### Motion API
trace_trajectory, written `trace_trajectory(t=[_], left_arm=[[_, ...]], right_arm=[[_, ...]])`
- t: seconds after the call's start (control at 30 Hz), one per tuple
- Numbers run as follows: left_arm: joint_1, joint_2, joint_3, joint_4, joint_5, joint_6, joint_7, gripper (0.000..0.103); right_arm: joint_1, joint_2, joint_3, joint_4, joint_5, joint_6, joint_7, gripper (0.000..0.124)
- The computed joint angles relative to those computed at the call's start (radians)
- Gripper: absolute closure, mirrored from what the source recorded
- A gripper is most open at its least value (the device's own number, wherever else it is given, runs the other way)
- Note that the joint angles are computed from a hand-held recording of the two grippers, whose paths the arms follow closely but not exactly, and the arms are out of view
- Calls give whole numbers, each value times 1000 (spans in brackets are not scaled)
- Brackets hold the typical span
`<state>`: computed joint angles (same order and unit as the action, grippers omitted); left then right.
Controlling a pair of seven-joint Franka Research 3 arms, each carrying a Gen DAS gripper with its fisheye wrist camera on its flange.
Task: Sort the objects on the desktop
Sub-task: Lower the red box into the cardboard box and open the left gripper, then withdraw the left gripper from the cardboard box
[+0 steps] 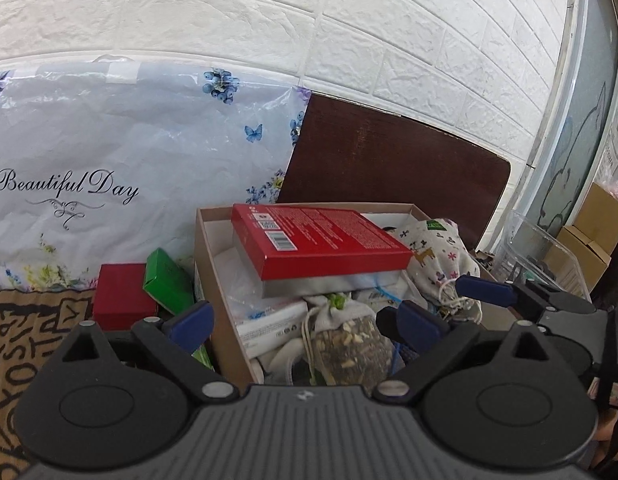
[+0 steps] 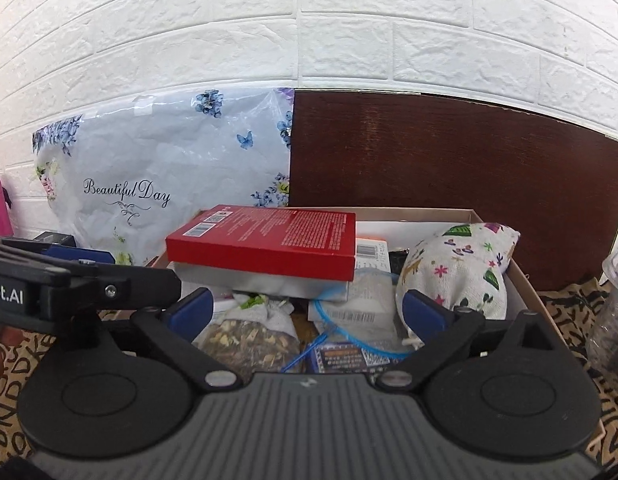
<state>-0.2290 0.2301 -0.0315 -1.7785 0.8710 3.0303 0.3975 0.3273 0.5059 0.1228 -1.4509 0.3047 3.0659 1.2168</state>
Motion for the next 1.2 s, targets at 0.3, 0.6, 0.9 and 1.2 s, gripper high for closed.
trace_trajectory(t=[0.3,0.6,0.9,1.2], left_arm=[[9,-112,-51,-104,-14,-112,-36,2],[57,-242,-127,-234,35,-180,-118,2],[133,-389,-173,-396,119,-146,-248,2],[266,-571,-226,-615,133,-59,-393,2]], right_arm=[[40,-114,-40,-147,-19,9,71,25],[36,-220,2,-311,-15,76,46,25],[167,-285,-101,-414,-117,137,141,25],[189,-301,-25,-476,-105,218,74,25]])
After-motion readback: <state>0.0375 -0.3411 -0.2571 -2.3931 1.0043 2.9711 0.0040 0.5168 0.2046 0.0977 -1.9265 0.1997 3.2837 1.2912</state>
